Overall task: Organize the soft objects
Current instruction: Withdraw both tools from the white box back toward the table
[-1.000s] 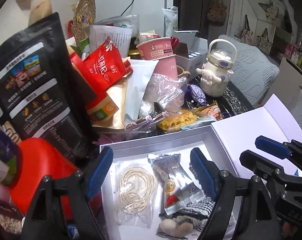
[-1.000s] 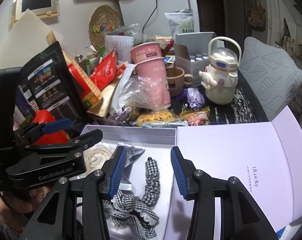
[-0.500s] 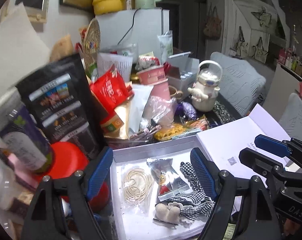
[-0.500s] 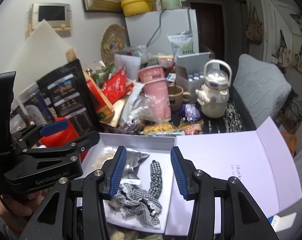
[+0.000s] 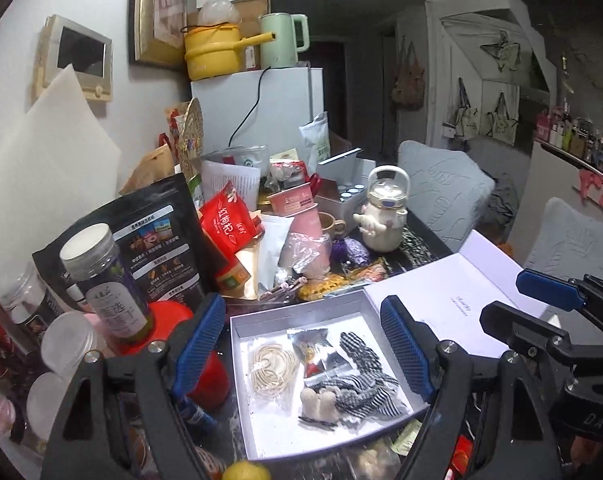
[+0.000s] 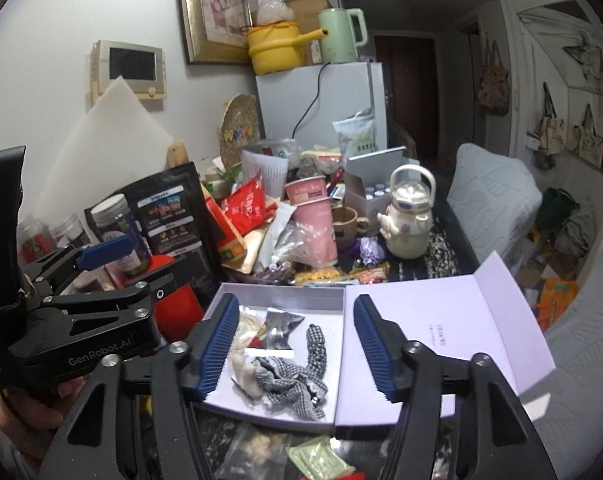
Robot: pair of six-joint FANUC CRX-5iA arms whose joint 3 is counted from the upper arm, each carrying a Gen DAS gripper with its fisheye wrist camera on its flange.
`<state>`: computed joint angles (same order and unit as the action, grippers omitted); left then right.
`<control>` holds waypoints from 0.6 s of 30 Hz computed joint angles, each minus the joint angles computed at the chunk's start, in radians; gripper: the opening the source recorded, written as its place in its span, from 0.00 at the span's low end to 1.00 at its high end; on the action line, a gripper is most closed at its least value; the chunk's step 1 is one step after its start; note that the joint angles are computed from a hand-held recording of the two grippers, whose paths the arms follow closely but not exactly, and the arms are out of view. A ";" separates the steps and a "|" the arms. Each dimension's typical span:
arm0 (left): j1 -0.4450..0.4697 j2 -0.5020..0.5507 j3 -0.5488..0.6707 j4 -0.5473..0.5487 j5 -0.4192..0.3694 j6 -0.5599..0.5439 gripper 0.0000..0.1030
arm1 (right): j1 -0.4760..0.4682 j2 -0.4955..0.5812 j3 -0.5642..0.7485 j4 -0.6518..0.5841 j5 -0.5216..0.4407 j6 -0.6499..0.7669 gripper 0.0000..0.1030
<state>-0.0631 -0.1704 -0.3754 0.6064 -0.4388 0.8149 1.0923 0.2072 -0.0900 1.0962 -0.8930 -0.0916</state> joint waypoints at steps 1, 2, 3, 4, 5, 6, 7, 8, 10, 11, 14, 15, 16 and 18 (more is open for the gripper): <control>0.002 -0.012 -0.011 0.012 -0.003 -0.013 0.78 | 0.012 -0.006 -0.003 0.004 -0.016 -0.009 0.59; 0.005 -0.026 -0.024 0.029 -0.006 -0.029 0.78 | 0.026 -0.009 -0.003 0.004 -0.037 -0.015 0.60; 0.007 -0.039 -0.036 0.046 -0.009 -0.046 0.78 | 0.035 -0.011 -0.001 0.002 -0.053 -0.018 0.62; 0.012 -0.053 -0.050 0.065 -0.017 -0.064 0.78 | 0.049 -0.013 0.000 0.004 -0.076 -0.027 0.66; 0.017 -0.067 -0.061 0.075 -0.024 -0.072 0.78 | 0.059 -0.016 -0.003 0.007 -0.088 -0.033 0.69; 0.021 -0.083 -0.076 0.087 -0.026 -0.080 0.78 | 0.075 -0.022 -0.008 0.010 -0.107 -0.041 0.70; 0.024 -0.094 -0.088 0.093 -0.026 -0.084 0.78 | 0.085 -0.024 -0.010 0.014 -0.118 -0.045 0.70; 0.027 -0.106 -0.098 0.095 -0.028 -0.088 0.78 | 0.100 -0.024 -0.010 0.014 -0.137 -0.047 0.71; 0.037 -0.133 -0.123 0.114 -0.049 -0.113 0.78 | 0.123 -0.023 -0.008 0.013 -0.170 -0.052 0.71; 0.044 -0.149 -0.137 0.125 -0.059 -0.127 0.78 | 0.133 -0.023 -0.008 0.013 -0.183 -0.057 0.71; 0.061 -0.189 -0.175 0.143 -0.077 -0.157 0.78 | 0.172 -0.022 -0.013 0.009 -0.224 -0.079 0.72; 0.068 -0.203 -0.186 0.143 -0.086 -0.162 0.78 | 0.179 -0.023 -0.016 0.011 -0.227 -0.083 0.72; 0.073 -0.212 -0.195 0.146 -0.094 -0.167 0.78 | 0.192 -0.024 -0.020 0.012 -0.237 -0.093 0.72; 0.087 -0.236 -0.215 0.149 -0.112 -0.177 0.78 | 0.216 -0.025 -0.029 0.012 -0.253 -0.115 0.72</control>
